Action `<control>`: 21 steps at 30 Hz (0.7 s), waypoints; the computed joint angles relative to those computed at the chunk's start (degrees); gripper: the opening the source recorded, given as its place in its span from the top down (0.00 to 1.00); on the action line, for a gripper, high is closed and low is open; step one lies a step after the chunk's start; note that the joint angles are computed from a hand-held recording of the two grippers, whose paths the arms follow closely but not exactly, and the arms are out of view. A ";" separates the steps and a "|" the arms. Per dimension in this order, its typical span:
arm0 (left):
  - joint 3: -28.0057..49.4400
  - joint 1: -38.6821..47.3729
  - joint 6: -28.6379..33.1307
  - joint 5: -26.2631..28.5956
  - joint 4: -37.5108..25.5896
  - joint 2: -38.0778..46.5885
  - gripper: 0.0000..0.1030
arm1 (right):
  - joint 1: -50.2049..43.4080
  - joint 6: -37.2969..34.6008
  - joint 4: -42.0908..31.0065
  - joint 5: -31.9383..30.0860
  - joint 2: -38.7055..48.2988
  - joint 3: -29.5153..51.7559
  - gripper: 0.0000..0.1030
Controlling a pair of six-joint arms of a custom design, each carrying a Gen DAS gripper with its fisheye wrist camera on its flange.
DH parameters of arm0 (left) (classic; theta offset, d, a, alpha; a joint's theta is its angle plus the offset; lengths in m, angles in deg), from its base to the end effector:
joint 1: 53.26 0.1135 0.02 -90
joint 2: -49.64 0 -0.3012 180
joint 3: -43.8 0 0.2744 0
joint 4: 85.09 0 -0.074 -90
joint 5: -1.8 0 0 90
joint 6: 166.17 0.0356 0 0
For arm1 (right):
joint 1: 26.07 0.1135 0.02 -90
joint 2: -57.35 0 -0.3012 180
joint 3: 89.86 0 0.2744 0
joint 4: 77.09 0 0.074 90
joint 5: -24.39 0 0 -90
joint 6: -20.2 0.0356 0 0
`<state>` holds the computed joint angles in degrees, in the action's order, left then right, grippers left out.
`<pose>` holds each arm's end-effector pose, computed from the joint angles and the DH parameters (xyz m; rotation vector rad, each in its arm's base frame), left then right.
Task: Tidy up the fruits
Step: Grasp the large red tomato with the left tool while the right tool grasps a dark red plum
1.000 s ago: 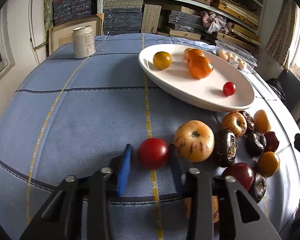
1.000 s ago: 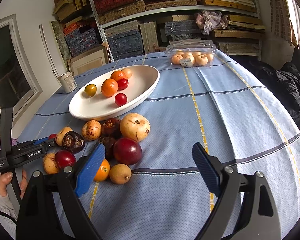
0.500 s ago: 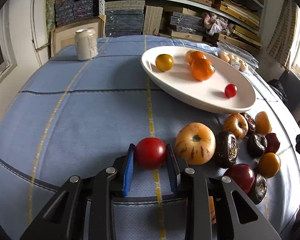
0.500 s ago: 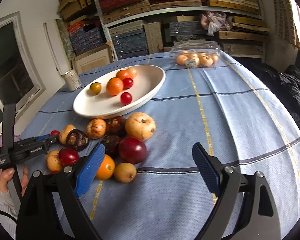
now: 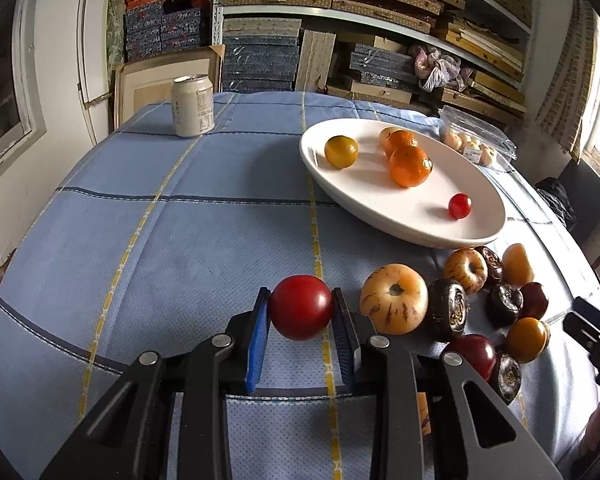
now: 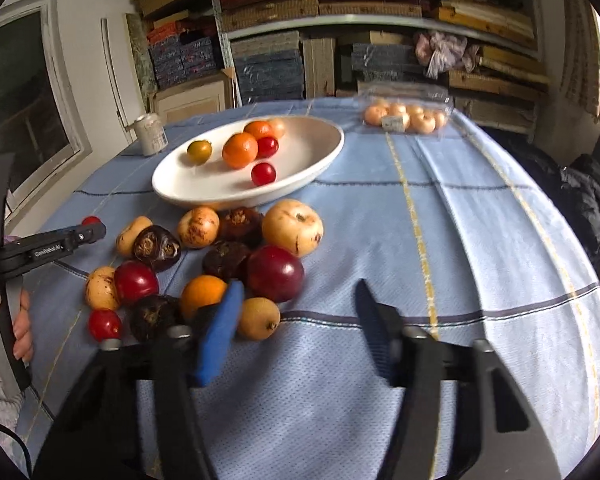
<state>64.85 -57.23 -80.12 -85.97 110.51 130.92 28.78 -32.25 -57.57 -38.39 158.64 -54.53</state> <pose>0.1880 -0.0144 0.0961 0.0195 2.3518 -0.1136 0.1651 0.2061 0.0817 -0.1246 2.2827 0.2749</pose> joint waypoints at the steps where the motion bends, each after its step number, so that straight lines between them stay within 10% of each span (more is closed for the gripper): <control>1: -0.12 0.01 -0.02 0.08 0.06 -0.20 0.71 | -0.50 -0.12 -0.37 -0.86 0.42 0.61 0.49; 21: 0.10 -0.74 -0.20 -0.07 0.14 0.99 0.71 | -6.41 -1.63 -3.46 -9.82 6.87 8.76 0.61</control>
<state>64.95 -57.97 -80.32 -86.05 110.64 131.90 22.38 -33.88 -61.03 -48.20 165.51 -45.77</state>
